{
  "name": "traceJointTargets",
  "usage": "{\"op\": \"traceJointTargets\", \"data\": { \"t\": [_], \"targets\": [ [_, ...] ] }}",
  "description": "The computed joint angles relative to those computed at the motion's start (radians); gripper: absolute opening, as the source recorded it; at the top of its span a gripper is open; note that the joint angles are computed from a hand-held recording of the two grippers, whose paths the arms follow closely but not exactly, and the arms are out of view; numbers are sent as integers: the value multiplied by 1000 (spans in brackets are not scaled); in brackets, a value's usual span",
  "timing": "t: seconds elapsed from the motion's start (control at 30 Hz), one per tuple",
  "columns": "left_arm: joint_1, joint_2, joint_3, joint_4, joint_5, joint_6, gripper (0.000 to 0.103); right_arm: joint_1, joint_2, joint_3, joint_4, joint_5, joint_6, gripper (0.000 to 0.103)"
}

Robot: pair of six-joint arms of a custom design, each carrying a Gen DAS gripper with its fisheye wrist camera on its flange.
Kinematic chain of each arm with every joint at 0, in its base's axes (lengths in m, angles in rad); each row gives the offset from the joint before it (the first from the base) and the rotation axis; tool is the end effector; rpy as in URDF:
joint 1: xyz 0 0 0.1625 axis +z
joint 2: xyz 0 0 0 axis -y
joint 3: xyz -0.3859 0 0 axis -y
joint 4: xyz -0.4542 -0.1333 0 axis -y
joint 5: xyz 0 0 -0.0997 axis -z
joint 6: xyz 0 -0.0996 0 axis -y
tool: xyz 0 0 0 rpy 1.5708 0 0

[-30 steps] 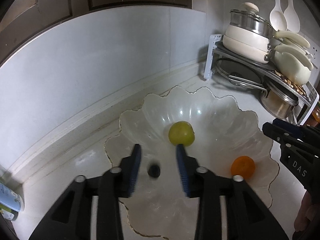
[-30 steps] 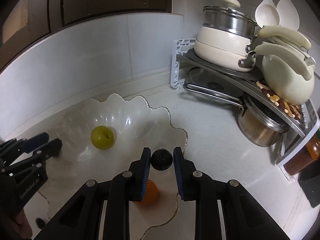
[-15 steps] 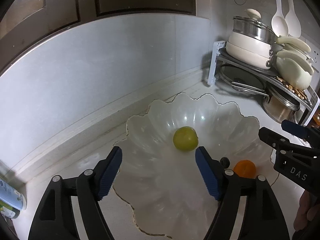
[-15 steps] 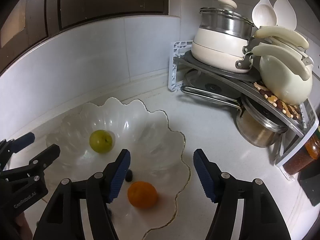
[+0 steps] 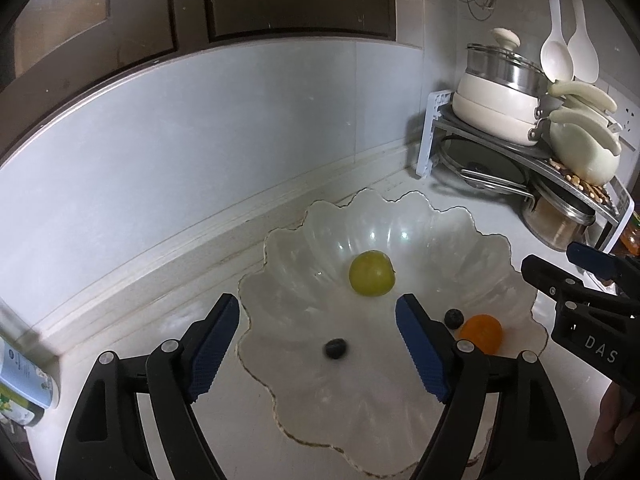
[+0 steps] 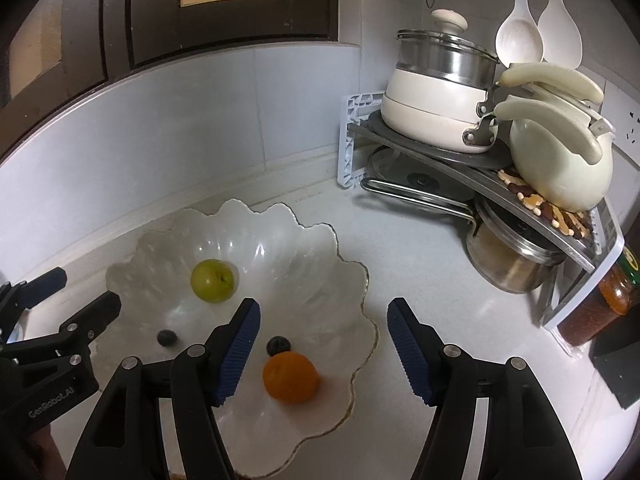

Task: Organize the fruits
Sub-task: 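Withdraw both open tools from the bowl back toward the loose fruits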

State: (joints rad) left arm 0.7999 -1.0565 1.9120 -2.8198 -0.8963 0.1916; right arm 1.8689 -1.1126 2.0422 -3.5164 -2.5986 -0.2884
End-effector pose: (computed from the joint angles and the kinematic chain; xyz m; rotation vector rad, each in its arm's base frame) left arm -0.2845 -0.5735 0.1220 1.0059 2.3052 -0.7306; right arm 0.2041 -0.5008 0.2022 -0.0224 -1.9921 1.0633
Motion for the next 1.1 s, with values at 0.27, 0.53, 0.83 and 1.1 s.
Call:
{"op": "traceJointTargets", "data": {
  "t": [0.27,0.53,0.83,1.1],
  "targets": [
    [-17,-51,49,-2,6,-13,81,29,-10,25,-14,-13,6,67],
    [-39,-95,86,6,21,-29,81,54,-28,53,-27,-26,12,67],
    [-69,-165,151,10,51,-57,81,88,-48,93,-38,-34,22,67],
    [-93,-232,212,29,80,-88,81,113,-63,131,-41,-36,39,67]
  ]
}}
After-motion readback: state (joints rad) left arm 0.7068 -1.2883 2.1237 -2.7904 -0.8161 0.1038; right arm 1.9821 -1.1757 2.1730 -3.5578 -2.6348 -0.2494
